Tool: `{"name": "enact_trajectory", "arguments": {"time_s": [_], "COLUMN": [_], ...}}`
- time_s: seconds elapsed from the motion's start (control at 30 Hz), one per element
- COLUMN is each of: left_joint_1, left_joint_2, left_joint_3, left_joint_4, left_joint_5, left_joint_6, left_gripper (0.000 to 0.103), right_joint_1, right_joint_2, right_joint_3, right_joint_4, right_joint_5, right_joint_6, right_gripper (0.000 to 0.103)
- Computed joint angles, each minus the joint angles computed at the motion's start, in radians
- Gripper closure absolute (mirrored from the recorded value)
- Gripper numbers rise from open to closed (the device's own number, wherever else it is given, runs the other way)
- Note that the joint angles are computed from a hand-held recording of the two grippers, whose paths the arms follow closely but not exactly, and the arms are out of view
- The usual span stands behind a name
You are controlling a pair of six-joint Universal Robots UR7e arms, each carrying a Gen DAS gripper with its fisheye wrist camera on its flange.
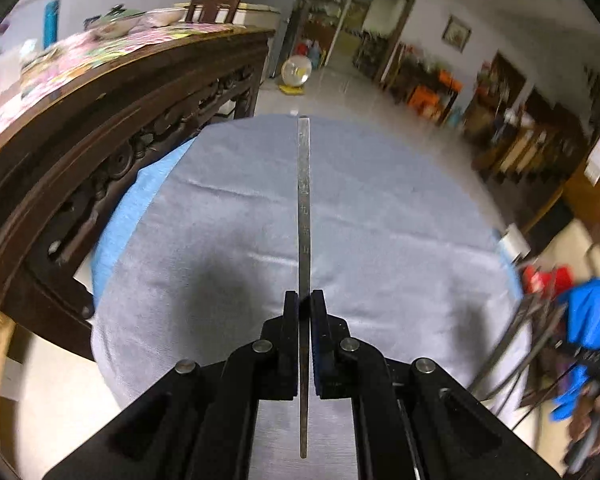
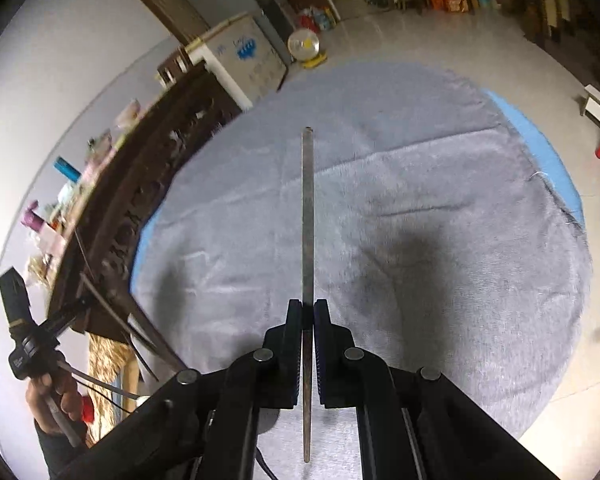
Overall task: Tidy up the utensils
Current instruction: 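Lift both chopsticks and carry them to the black holder with both grippers, then lower both chopsticks into the black holder with both grippers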
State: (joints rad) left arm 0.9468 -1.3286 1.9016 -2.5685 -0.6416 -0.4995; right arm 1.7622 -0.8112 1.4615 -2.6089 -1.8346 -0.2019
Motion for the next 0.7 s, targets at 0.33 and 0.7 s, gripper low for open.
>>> {"name": "enact_trajectory", "arguments": {"time_s": [0.33,0.7], "left_joint_1": [-0.030,-0.053], "left_joint_2": [-0.037,0.027], "left_joint_3": [0.075,0.081], "left_joint_4": [-0.409,-0.622], "left_joint_5": [-0.061,-0.139], "left_joint_6": [0.102,0.199], "left_gripper": [0.098,0.098], "right_joint_1": [0.030,0.099], "right_joint_2": [-0.117,-0.101], "right_joint_3": [0.190,0.262], "right_joint_4": [-0.296,-0.499], "right_joint_5": [0.127,0.159], "right_joint_6": [-0.004,-0.073], "right_gripper": [0.097,0.097]}}
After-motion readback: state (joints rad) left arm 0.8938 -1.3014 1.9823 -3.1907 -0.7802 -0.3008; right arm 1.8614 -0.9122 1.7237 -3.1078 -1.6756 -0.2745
